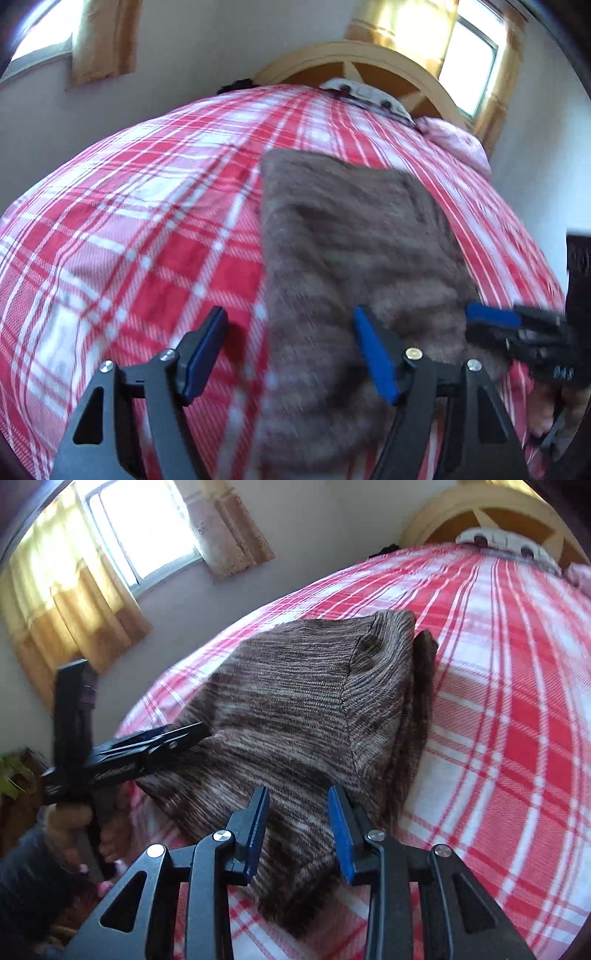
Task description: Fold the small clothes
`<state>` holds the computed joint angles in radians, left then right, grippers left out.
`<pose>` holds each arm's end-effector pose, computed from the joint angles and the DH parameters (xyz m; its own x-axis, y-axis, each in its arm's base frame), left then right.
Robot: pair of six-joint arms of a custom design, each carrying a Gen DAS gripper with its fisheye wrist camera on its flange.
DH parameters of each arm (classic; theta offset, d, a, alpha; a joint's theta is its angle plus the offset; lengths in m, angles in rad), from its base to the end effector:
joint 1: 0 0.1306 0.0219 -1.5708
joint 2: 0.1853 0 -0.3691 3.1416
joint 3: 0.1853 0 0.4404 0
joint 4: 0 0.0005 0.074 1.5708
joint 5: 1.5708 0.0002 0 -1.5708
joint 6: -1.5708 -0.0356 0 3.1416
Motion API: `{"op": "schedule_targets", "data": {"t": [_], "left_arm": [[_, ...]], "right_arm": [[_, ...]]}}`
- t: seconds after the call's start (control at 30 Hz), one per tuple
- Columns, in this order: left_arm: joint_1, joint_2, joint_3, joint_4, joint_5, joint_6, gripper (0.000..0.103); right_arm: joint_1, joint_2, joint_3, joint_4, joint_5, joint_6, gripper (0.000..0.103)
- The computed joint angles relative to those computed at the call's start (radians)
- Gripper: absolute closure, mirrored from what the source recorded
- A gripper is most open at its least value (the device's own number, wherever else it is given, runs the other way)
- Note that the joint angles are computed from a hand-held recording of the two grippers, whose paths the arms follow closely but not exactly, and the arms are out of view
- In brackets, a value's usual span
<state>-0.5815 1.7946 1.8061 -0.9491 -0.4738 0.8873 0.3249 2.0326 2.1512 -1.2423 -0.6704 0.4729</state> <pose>0.5697 -0.3557 0.3890 -0.6295 -0.4119 -0.6589 -0.3561 0.9066 -0.2265 0.6807 0.2521 0.3852 -0.5309 -0.5554 -0.6401 -0.8385 0.4537 0.3018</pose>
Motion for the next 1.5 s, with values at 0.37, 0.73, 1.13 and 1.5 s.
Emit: {"op": "schedule_targets", "data": {"t": [0.37, 0.73, 1.13, 1.5], "left_arm": [[-0.054, -0.024, -0.041, -0.02, -0.076, -0.036, 0.024], [-0.074, -0.02, -0.038, -0.051, -0.123, 0.015, 0.018], [-0.088, -0.01, -0.023, -0.085, -0.137, 0.043, 0.01], [-0.138, -0.024, 0.01, -0.191, -0.185, 0.064, 0.01]], "right_arm": [[0.026, -0.116, -0.159, 0.121, 0.218, 0.079, 0.069], [0.023, -0.225, -0.344, 0.311, 0.248, -0.037, 0.065], [0.005, -0.218, -0.348, 0.305, 0.201, -0.13, 0.063], [-0.006, -0.341, -0.493, 0.413, 0.243, -0.122, 0.063]]}}
